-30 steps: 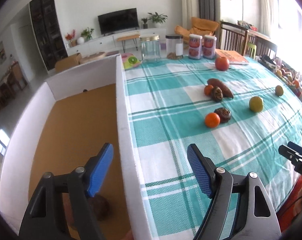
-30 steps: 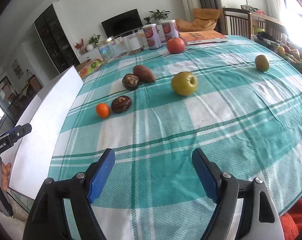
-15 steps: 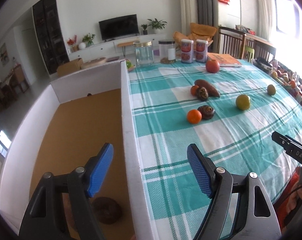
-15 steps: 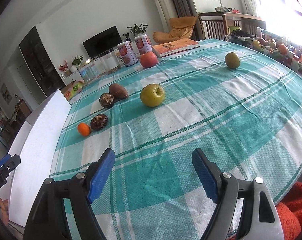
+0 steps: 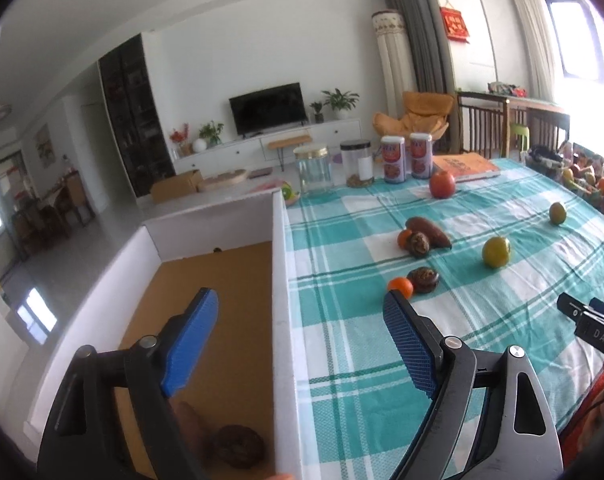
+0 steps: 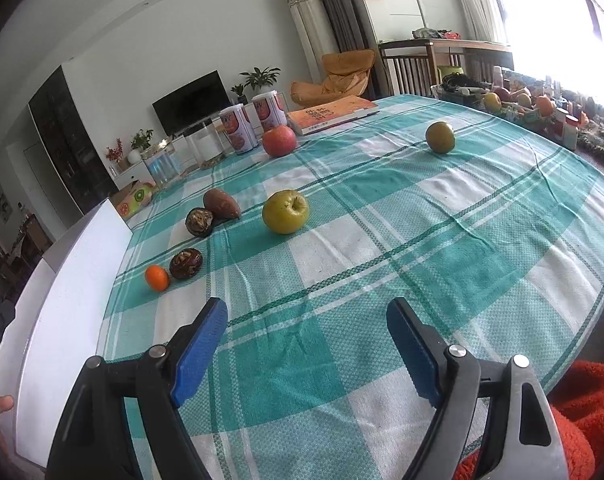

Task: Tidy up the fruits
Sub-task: 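Return both tools to the table and approach the mandarin orange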

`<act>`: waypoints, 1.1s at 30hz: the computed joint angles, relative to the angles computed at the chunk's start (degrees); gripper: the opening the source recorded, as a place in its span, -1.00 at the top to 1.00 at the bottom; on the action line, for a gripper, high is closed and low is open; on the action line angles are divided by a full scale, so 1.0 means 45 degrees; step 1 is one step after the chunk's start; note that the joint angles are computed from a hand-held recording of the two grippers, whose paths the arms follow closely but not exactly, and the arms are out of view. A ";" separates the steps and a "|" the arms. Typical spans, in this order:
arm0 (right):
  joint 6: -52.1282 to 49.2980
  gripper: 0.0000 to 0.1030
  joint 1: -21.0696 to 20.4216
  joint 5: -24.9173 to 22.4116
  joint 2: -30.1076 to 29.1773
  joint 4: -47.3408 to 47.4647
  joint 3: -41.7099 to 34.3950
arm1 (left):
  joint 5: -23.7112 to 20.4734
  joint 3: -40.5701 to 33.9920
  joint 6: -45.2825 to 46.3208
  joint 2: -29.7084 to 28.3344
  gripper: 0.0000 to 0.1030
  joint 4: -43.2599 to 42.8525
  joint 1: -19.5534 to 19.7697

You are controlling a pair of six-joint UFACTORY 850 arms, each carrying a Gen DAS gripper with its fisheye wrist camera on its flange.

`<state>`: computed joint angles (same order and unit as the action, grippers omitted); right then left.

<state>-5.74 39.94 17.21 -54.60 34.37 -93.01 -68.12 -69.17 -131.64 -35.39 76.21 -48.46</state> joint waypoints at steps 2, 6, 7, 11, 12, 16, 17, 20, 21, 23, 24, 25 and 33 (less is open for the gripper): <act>0.0129 -0.66 -0.0009 0.0287 0.0117 0.0109 0.0182 | -0.0376 -0.0146 -0.0196 0.0000 -0.87 0.1077 -0.0402; 0.0440 -0.66 -0.0021 0.1018 0.0386 0.0290 0.0641 | 0.1999 -0.0904 0.0626 -0.0260 -0.89 0.2220 -0.0288; 0.0416 -0.66 -0.0015 0.1289 0.0475 0.0490 0.0801 | 0.3018 -0.1159 0.0751 -0.0428 -0.89 0.2246 -0.0083; -0.0209 -0.73 -0.0039 0.1829 0.0647 0.1929 0.1097 | 0.6370 -0.1931 0.0489 -0.1373 -0.89 0.1947 0.0888; -0.0213 -0.74 -0.0078 0.1731 0.0626 0.2084 0.1064 | 0.6905 -0.2216 0.0694 -0.1748 -0.89 0.1541 0.1066; -0.0265 -0.74 -0.0208 0.1254 0.0494 0.2401 0.0853 | 0.7367 -0.2990 0.1564 -0.2918 -0.89 0.0330 0.1474; -0.0408 -0.74 -0.0211 0.1175 0.0460 0.2517 0.0798 | 0.7399 -0.3129 0.1815 -0.3116 -0.89 0.0104 0.1566; -0.1182 -0.74 -0.0184 0.0882 0.0301 0.3051 0.0532 | 0.7422 -0.3231 0.1999 -0.3466 -0.89 -0.0171 0.1733; -0.1439 -0.74 -0.0171 0.0792 0.0248 0.3222 0.0438 | 0.7620 -0.3220 0.2014 -0.3499 -0.89 -0.0292 0.1807; -0.1863 -0.74 -0.0155 0.0638 0.0160 0.3517 0.0284 | 0.8057 -0.3021 0.1384 -0.3384 -0.89 0.0006 0.1931; -0.1984 -0.74 -0.0154 0.0568 0.0120 0.3600 0.0222 | 0.8040 -0.2988 0.1268 -0.3366 -0.89 0.0031 0.1942; -0.2088 -0.74 -0.0149 0.0497 0.0088 0.3691 0.0167 | 0.8032 -0.2998 0.1300 -0.3372 -0.89 -0.0026 0.1942; -0.2157 -0.75 -0.0275 -0.0216 -0.0193 0.3816 -0.0247 | 0.7975 -0.3121 0.1707 -0.3471 -0.90 -0.0261 0.1966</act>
<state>-15.44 38.70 16.24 -55.46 51.55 -94.12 -32.23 -83.22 -123.96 -51.02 75.03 -39.61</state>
